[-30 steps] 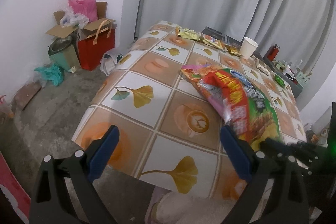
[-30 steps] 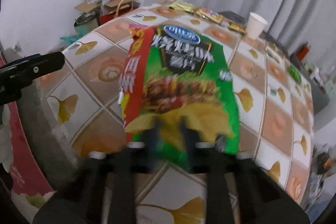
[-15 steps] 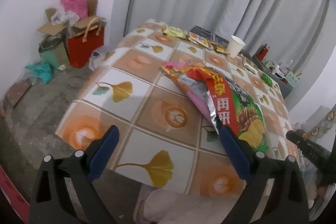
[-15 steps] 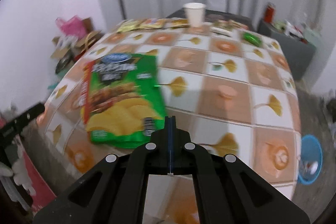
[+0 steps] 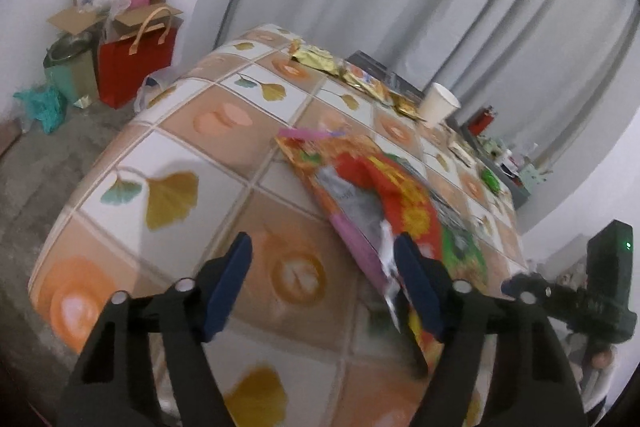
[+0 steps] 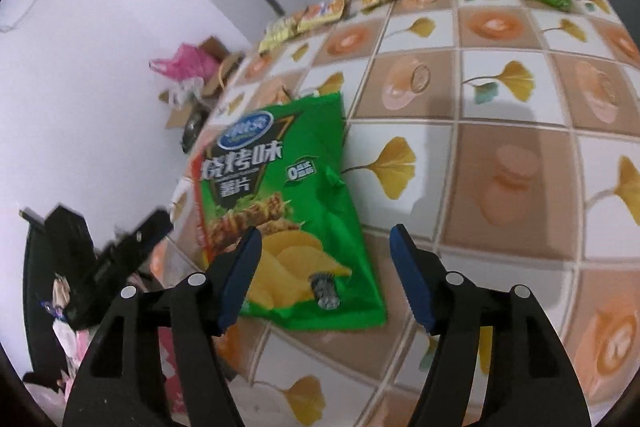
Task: Collect trash
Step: 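Grasp the green barbecue chip bag with the right gripper, then grasp the pink snack bag with the left gripper while the right holds the green bag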
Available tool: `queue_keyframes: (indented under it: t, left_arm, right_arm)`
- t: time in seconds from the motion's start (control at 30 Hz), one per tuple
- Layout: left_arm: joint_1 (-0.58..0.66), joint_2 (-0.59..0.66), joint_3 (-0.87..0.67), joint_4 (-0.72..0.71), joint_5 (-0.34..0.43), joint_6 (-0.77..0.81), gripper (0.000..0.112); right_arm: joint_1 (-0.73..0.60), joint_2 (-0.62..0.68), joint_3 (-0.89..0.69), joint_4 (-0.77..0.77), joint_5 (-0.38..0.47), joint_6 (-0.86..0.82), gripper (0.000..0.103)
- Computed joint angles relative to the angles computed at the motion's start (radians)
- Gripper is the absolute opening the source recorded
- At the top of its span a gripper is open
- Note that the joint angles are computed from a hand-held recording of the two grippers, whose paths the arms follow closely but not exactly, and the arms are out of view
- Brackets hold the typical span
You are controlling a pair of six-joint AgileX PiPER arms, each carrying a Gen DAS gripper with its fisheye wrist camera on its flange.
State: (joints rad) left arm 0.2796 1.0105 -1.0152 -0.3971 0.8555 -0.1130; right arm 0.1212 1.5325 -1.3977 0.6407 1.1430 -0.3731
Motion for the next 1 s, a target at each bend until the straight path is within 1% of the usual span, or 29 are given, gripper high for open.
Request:
queue_keyframes:
  t: [0.07, 0.13, 0.17, 0.23, 0.27, 0.3, 0.33, 0.4, 0.5, 0.63, 0.73, 0.8, 0.87, 0.93, 1.0]
  left_arm:
    - [-0.019, 0.039, -0.005, 0.015, -0.038, 0.002, 0.066]
    - [-0.033, 0.07, -0.012, 0.009, -0.042, 0.015, 0.063]
    - [-0.038, 0.078, -0.012, 0.005, -0.04, 0.021, 0.062]
    - [-0.067, 0.097, -0.016, 0.034, -0.046, 0.0, 0.06]
    - [-0.076, 0.101, -0.016, 0.043, -0.049, -0.008, 0.06]
    - [-0.082, 0.103, -0.012, 0.045, -0.054, -0.012, 0.059]
    - [-0.084, 0.104, -0.006, 0.042, -0.061, -0.009, 0.059]
    - [-0.087, 0.102, 0.002, 0.045, -0.072, -0.006, 0.058]
    - [-0.087, 0.1, 0.003, 0.04, -0.071, 0.013, 0.058]
    - [-0.076, 0.096, 0.009, 0.032, -0.067, 0.024, 0.058]
    - [-0.083, 0.09, 0.009, 0.054, -0.065, 0.0, 0.058]
    - [-0.086, 0.095, 0.003, 0.054, -0.059, -0.005, 0.058]
    - [-0.07, 0.103, -0.008, 0.009, -0.042, 0.019, 0.058]
    - [-0.049, 0.114, -0.017, -0.075, -0.025, 0.068, 0.058]
    - [-0.044, 0.135, -0.036, -0.129, -0.002, 0.089, 0.058]
  right_arm:
    - [0.05, 0.06, -0.059, -0.06, 0.016, 0.031, 0.063]
    - [0.099, 0.099, -0.092, -0.117, 0.015, 0.061, 0.063]
    - [0.115, 0.112, -0.101, -0.132, 0.017, 0.068, 0.06]
    - [0.137, 0.122, -0.104, -0.141, 0.008, 0.068, 0.052]
    - [0.149, 0.123, -0.106, -0.154, 0.005, 0.068, 0.045]
    - [0.162, 0.121, -0.105, -0.171, -0.002, 0.072, 0.041]
    - [0.184, 0.112, -0.098, -0.212, -0.024, 0.088, 0.033]
    - [0.211, 0.098, -0.083, -0.265, -0.053, 0.101, 0.022]
    - [0.207, 0.071, -0.046, -0.267, -0.077, 0.113, 0.014]
    - [0.166, 0.007, 0.034, -0.272, -0.136, 0.13, 0.011]
    - [0.107, -0.051, 0.091, -0.242, -0.15, 0.112, 0.01]
    - [0.064, -0.08, 0.117, -0.208, -0.14, 0.083, 0.01]
    - [0.024, -0.107, 0.146, -0.195, -0.145, 0.076, 0.01]
    - [-0.032, -0.123, 0.165, -0.156, -0.124, 0.044, 0.01]
    - [-0.076, -0.133, 0.182, -0.133, -0.112, 0.033, 0.01]
